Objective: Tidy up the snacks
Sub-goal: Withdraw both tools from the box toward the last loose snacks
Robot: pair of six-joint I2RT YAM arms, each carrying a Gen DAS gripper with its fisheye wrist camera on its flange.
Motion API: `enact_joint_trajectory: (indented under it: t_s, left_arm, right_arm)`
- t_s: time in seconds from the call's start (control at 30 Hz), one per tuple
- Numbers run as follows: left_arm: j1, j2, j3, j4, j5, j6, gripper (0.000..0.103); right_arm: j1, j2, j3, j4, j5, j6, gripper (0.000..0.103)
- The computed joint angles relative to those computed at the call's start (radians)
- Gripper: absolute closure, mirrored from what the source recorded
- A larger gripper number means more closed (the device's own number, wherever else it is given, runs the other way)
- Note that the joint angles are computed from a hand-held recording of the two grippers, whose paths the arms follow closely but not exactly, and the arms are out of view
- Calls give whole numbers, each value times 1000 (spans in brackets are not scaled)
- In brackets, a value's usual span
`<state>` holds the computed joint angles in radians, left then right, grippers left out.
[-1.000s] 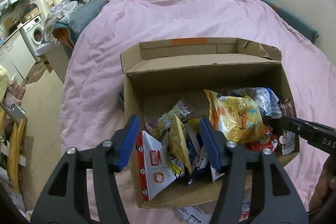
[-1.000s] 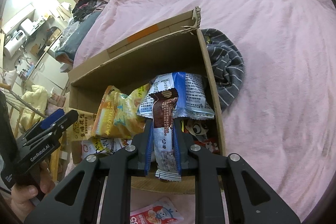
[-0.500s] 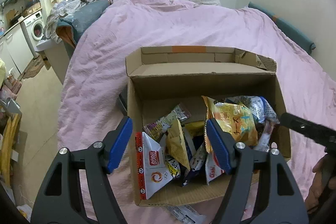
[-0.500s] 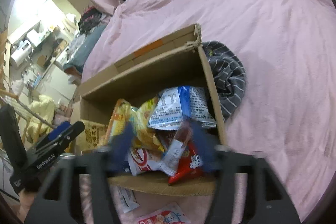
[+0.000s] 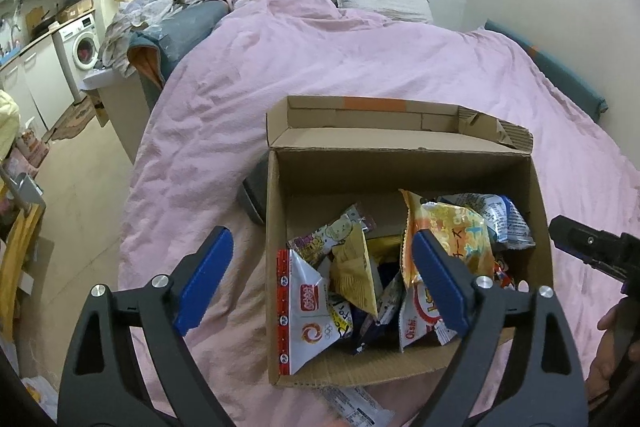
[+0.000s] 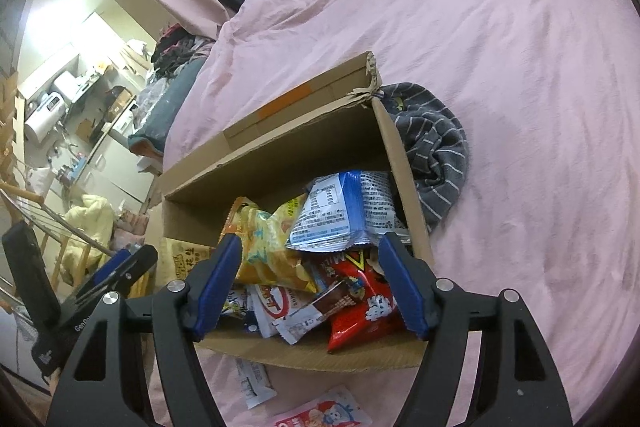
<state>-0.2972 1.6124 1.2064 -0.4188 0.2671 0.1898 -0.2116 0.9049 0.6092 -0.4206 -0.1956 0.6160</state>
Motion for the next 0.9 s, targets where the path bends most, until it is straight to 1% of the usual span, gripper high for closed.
enact_joint_trajectory:
  t_s: [0.07, 0.13, 0.2, 0.3, 0.43, 0.6, 0.73, 0.9]
  left_arm:
    - [7, -13, -11, -1, 3, 5, 14]
    - [14, -23, -18, -9, 7, 15, 14]
    - [21, -39, -32, -12, 3, 22, 14]
    - [34, -63, -54, -26, 13, 33, 14]
    - [49, -109, -101, -43, 21, 47, 14]
    - [78, -169, -154, -76, 44, 72, 14]
    - [101, -198, -188, -93, 49, 101, 14]
    - [132, -214, -210, -113, 56, 113, 14]
  right_arm:
    - [-14, -12, -6, -2, -26, 7, 29]
    - [-45, -32, -29, 8, -84, 35, 29]
    - [-56, -58, -45, -5, -97, 56, 29]
    - [-36, -95, -51, -40, -89, 71, 29]
    - [15, -152, -57, -86, -50, 103, 29]
    - [118, -177, -51, -168, 51, 147, 29]
    - [130, -225, -109, -183, 14, 217, 29]
    - [237, -285, -134, -225, 69, 295, 29]
